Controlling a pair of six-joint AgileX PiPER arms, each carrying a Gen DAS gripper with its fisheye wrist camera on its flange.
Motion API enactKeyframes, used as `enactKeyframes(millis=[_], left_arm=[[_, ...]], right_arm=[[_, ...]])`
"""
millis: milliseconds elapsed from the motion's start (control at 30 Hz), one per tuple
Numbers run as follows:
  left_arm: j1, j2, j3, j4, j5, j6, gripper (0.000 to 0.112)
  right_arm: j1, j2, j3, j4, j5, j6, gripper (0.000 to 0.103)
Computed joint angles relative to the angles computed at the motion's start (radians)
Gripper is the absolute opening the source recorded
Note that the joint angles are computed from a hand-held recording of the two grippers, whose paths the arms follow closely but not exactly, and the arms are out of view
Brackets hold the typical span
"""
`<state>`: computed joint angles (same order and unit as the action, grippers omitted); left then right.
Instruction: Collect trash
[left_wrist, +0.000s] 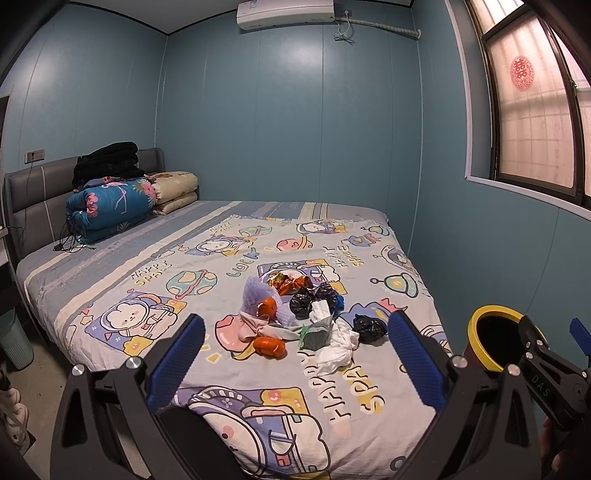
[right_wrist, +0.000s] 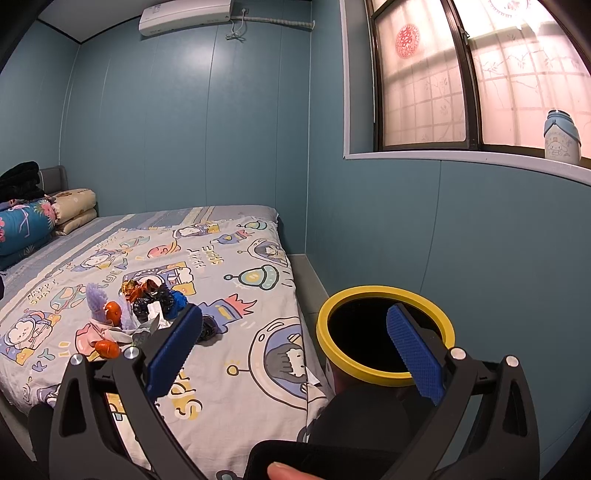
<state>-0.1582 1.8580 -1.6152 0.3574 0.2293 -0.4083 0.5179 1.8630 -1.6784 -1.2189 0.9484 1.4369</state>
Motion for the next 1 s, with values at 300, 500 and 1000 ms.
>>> enactKeyframes(millis=[300,500,1000], left_arm=[[0.0,-0.007,0.015,0.011,-0.006,-0.013,0.096],[-0.001,-0.009,0.018,0.017,-0.006,-0.018,0.096],[0.001,-0.004,-0.004,-0.041,0.018,0.035,0.096]], right_arm=[[0.0,0.001,0.003,0.0,-0.002,0.002,0.096],[0.001,0.003,0.01,-0.006,-0.004,0.011,0.096],[0.001,0.003,0.012,-0.001,-0.007,0.007,0.096]])
